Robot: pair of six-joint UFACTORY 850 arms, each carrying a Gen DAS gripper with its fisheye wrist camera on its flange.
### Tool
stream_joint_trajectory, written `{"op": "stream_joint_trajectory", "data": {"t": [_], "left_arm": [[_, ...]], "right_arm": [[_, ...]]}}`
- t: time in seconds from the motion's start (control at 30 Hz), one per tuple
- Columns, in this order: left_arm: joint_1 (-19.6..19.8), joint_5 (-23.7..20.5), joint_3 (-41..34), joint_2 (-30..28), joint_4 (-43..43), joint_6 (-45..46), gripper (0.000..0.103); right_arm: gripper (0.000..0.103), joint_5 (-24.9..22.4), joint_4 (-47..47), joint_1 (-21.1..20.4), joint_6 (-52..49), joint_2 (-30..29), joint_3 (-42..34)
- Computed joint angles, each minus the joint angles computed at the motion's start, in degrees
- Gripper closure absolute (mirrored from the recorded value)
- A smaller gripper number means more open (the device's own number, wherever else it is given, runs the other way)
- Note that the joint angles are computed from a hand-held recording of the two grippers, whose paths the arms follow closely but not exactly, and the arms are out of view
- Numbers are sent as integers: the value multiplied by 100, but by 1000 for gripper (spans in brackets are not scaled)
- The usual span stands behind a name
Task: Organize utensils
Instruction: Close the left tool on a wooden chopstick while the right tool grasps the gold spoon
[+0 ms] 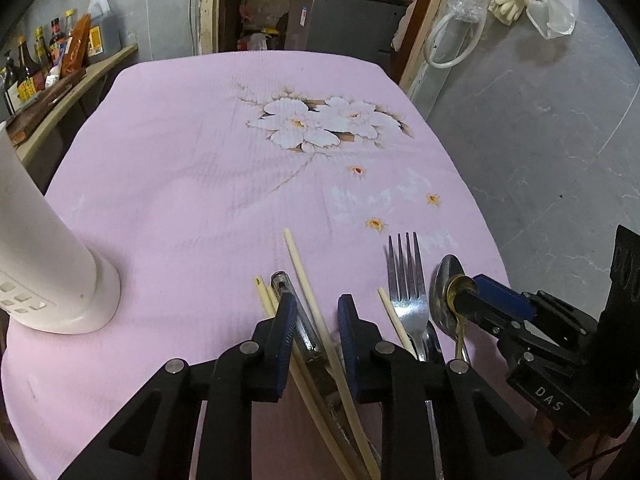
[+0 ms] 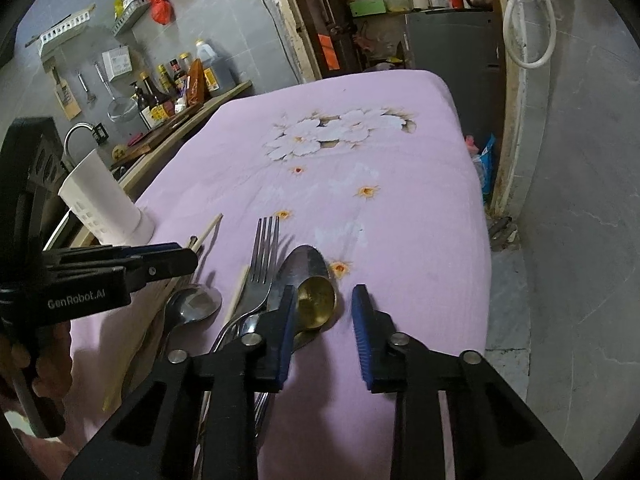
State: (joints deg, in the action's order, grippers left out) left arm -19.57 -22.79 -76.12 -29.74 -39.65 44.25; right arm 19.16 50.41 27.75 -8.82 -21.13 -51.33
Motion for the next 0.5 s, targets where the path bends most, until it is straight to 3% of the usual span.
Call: {"op": "stream_joint_trajectory", "data": {"t": [0.17, 0.5], "left_arm": [[-70, -222, -236, -162, 543, -405, 94], [75, -540, -162, -95, -389, 257, 98]], "right_arm": [[89, -28, 3, -15, 26, 15, 10], [98, -102, -250, -39, 403, 100, 77]]}}
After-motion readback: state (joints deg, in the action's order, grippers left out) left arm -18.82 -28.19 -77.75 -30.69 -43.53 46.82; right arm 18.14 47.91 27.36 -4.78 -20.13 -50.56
